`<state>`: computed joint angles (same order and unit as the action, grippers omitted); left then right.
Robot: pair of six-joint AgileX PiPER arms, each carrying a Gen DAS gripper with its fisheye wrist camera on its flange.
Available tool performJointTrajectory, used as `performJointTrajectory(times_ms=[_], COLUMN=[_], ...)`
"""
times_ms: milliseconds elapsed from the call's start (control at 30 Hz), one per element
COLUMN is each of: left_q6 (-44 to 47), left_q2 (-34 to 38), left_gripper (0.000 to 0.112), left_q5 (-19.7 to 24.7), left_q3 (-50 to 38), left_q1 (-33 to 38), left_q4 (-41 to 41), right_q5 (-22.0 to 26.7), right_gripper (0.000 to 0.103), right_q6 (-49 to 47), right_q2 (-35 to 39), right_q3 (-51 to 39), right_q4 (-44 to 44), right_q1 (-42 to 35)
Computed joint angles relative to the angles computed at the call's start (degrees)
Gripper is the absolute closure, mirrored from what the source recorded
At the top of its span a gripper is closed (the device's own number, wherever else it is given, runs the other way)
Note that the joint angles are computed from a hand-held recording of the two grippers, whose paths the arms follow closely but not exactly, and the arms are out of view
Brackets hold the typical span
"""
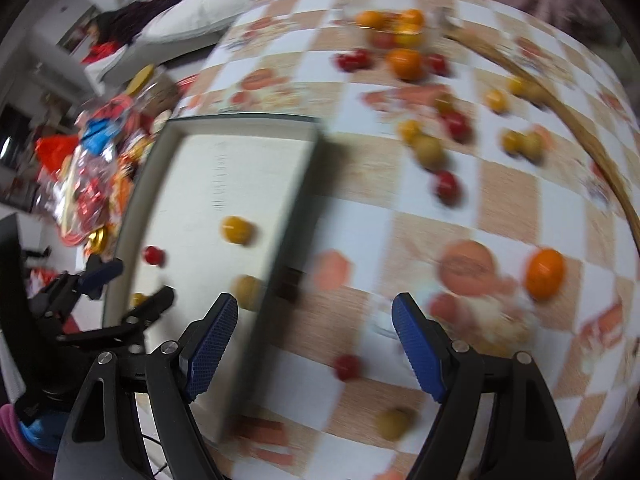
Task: Organize fruits
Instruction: 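Lower both fruits into the white tray and open both tools, then move both tools back over the remaining fruits, then grasp a red cherry tomato with the left tool while the right tool grasps an orange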
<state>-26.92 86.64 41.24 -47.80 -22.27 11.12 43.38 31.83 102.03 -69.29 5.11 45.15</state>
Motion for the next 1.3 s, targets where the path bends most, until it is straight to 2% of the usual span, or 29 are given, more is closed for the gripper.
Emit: performJointTrajectory(times_ms=[167,433,833,1000,1100,1300], left_q6=[1.79,2.94,2.41,0.5,-0.69,-4.45], left_q2=[2.79,11.48,30.03,35.68,38.62,42.38], left_gripper=[0.031,0.031,0.031,0.031,0.031,0.031], left_q5=[1.71,4.25,8.01,9.17,10.77,12.97], left_q3=[-6.78,-20.23,-38.68,-44.87,-48.69,-54.11], left_q1=[-4.55,-10.17,-12.62,-14.01,-14.6,-15.68], left_q4=[-2.5,-6.08,-11.52,-10.61,-9.81,-7.2], right_q5=[-1.14,-3.04,-6.12,-7.64,-8.56,-10.52], right_gripper=[0.021,0.021,0.021,0.028,0.028,0.033], right_q6=[5.44,8.04,-1.2,-5.35,-7.74,-11.54], right_q2=[-5.46,-9.68,-8.95,-7.58,-7.03,-5.42], right_q3=[8.52,15.82,18.51,18.84,19.08,18.53], right_q4=[-3.11,-5.6,-4.2,-3.02,-2.11,-0.77], right_q1=[-3.05,-9.62,-15.59,-17.02,-17.82,-19.04])
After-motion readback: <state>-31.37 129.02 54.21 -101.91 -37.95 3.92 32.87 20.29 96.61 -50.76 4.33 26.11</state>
